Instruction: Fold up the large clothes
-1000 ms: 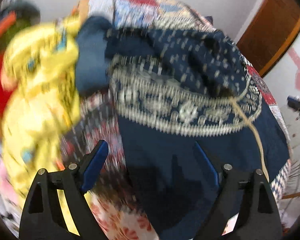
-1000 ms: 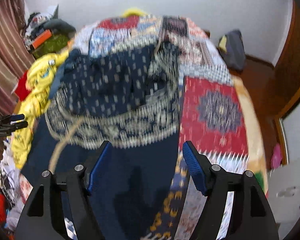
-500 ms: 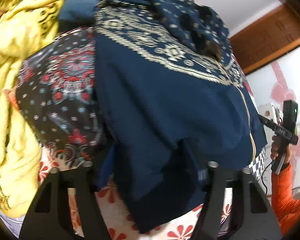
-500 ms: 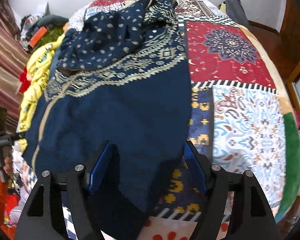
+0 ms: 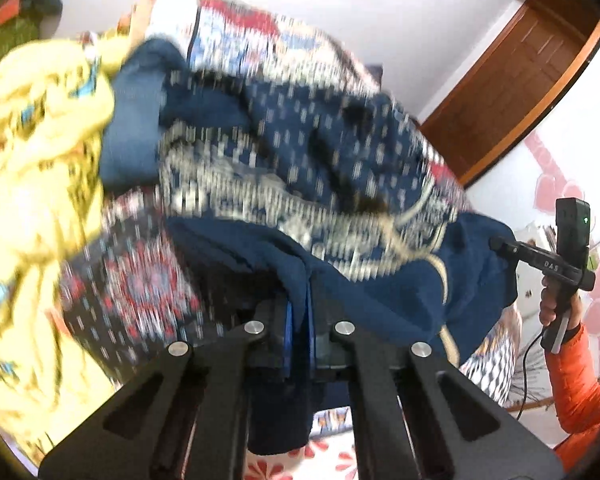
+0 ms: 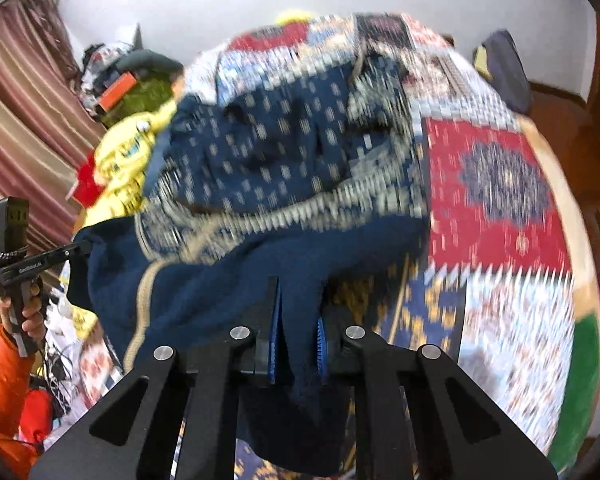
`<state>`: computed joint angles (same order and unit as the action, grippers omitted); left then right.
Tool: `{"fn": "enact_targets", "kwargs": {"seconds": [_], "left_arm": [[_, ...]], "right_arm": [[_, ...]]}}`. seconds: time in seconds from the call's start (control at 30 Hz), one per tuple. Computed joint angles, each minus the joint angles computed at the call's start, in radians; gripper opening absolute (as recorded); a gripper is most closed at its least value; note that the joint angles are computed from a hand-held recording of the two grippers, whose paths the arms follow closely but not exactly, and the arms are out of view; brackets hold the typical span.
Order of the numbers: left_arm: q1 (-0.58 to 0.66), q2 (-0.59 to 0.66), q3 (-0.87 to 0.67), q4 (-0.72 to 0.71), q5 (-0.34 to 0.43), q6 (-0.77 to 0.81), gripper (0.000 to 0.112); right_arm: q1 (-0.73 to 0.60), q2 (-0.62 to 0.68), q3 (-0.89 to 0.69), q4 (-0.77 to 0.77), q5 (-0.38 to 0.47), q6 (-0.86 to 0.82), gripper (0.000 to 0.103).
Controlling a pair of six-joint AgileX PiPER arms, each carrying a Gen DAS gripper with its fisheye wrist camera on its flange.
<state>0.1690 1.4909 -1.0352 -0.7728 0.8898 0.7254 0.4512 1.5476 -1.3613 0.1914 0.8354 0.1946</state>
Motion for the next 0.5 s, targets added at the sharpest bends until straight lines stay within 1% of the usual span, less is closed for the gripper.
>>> {"fn": "enact_targets", "kwargs": {"seconds": [0.1, 0.17, 0.23, 0.3, 0.37, 0.4, 0.43, 0.5], "left_arm": [[-0.012, 0.030, -0.127, -0.018, -0.010, -0.035, 0.004], [-0.005, 0.064, -0.212, -0.041, -0.011, -0.050, 0.004], [-0.011, 0.124, -0.323, -0.040, -0.028, -0.095, 0.004], [-0.032, 0.208, -0.449, -0.005, -0.068, -0.163, 0.004], [-0.059, 0.302, -0.570, 0.072, -0.113, -0.259, 0.004], [-0.069, 0.346, -0.620, 0.100, -0.124, -0.301, 0.004], [-0.073, 0.404, -0.684, 0.121, -0.122, -0.341, 0.004], [-0.089, 0.509, -0.796, 0.197, -0.114, -0.431, 0.004]], "right_arm": [[-0.028, 0.041, -0.109, 0.016, 0.005, -0.028, 0.013], [-0.058, 0.096, -0.217, 0.035, 0.018, -0.046, 0.013], [-0.083, 0.152, -0.321, 0.031, 0.035, -0.053, 0.013], [-0.106, 0.233, -0.451, 0.012, 0.057, -0.053, 0.013], [-0.130, 0.320, -0.575, 0.016, 0.081, -0.045, 0.013], [-0.144, 0.389, -0.672, 0.019, 0.102, -0.030, 0.013], [-0.154, 0.430, -0.728, 0.023, 0.119, -0.020, 0.013], [-0.166, 0.549, -0.895, 0.010, 0.182, 0.012, 0.013]]}}
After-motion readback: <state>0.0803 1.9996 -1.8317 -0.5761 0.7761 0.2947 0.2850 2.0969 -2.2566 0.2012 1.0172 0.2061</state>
